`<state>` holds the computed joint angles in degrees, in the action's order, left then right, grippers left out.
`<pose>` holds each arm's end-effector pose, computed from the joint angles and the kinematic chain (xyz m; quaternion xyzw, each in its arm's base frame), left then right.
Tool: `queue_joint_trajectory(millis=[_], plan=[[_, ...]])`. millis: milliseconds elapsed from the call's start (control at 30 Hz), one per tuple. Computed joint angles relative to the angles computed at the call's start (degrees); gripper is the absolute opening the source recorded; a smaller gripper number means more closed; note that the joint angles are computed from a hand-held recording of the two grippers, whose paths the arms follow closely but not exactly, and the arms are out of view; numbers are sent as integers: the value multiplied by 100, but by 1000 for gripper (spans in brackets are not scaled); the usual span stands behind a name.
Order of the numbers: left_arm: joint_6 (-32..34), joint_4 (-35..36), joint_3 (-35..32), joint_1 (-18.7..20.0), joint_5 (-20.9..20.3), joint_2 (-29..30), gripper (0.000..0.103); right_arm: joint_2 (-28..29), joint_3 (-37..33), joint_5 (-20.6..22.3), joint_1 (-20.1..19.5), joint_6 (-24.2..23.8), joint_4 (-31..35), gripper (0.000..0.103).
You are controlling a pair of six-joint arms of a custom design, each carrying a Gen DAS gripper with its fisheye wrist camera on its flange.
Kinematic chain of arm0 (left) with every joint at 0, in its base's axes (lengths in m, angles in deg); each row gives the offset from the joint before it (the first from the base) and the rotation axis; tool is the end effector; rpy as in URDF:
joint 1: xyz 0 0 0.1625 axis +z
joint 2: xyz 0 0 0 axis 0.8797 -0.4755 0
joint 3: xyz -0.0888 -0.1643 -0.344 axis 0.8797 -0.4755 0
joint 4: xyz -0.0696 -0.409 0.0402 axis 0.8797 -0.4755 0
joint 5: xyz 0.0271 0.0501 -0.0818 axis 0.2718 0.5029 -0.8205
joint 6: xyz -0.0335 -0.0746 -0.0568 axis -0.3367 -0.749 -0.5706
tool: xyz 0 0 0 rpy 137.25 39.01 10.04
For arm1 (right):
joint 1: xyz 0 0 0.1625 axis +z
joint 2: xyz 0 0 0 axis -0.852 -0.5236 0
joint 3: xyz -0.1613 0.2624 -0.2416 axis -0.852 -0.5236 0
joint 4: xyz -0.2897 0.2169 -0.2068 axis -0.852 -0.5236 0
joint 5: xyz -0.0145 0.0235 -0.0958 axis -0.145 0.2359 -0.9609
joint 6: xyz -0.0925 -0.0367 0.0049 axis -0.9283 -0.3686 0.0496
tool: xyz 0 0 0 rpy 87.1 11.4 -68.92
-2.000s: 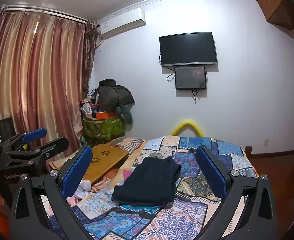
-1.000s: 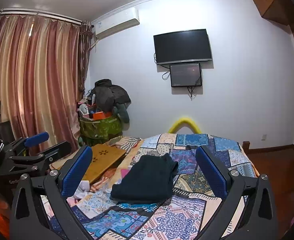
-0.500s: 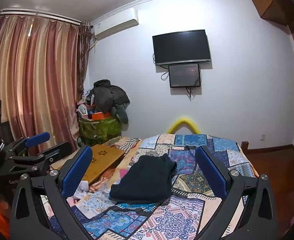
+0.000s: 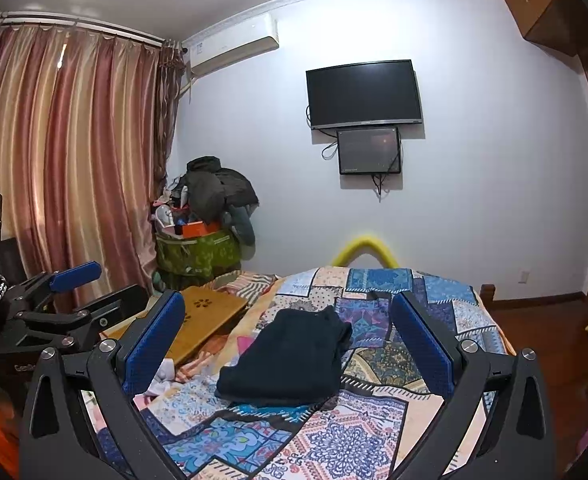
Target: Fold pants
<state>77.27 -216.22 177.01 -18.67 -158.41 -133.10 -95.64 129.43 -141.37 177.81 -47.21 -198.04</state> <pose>-0.3066 -0.5096 0.2998 0.4794 0.7691 -0.4177 0.0652 0.2796 -0.3582 0.2339 0.1880 -0.6801 0.6307 0.3231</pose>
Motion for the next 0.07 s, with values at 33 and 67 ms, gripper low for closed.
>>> queue_joint_trajectory(millis=[33,67], plan=[[-4,3,1,9,-9,2,103,4,-7,-6,-1,5,8,102],[-8,13,-6,17,-14,-1,103,0,-15,-11,-1,18,36,102]])
